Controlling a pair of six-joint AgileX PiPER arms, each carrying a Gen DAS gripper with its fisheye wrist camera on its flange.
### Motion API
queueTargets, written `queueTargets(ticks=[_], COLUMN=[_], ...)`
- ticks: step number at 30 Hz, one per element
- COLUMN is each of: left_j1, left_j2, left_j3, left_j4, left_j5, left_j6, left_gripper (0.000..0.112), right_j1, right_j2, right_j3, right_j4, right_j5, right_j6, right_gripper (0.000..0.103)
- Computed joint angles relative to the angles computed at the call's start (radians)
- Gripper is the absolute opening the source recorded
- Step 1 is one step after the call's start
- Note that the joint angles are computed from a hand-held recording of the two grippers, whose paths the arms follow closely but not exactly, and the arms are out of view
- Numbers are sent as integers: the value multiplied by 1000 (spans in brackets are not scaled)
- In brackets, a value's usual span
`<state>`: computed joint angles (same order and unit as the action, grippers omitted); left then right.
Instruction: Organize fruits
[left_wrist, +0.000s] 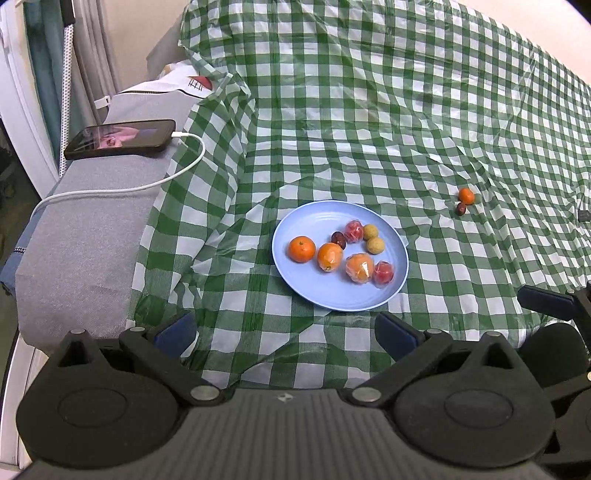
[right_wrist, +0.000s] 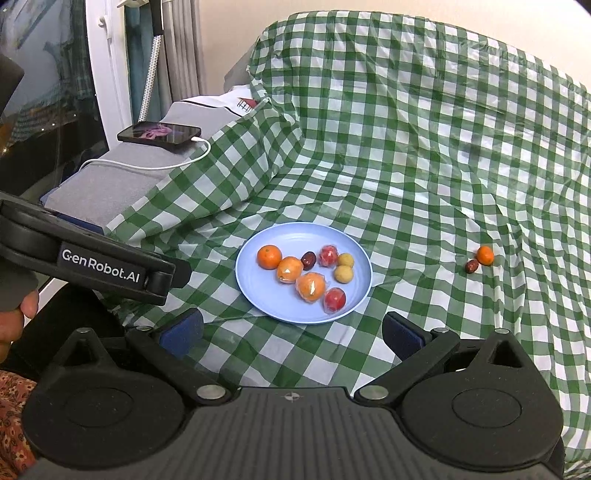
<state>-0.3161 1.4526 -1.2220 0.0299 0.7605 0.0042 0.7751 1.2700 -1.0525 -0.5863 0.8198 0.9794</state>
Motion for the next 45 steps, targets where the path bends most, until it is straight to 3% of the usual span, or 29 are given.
queueTargets(ticks=[30, 39, 45], left_j1=[-44, -129, -195], left_j2=[151, 293, 443], left_j3=[-125, -286, -472], left_j4=[70, 97, 105], left_j5=[49, 66, 110], left_j6=[-54, -83, -80], left_gripper=[103, 103, 103], right_j1=[-162, -346, -570], right_j2=[44, 20, 52], right_j3=[38, 136, 200], right_j4=[96, 40, 3], right_j5=[-111, -164, -270], right_j6=[-62, -27, -46], right_gripper=[102, 102, 102])
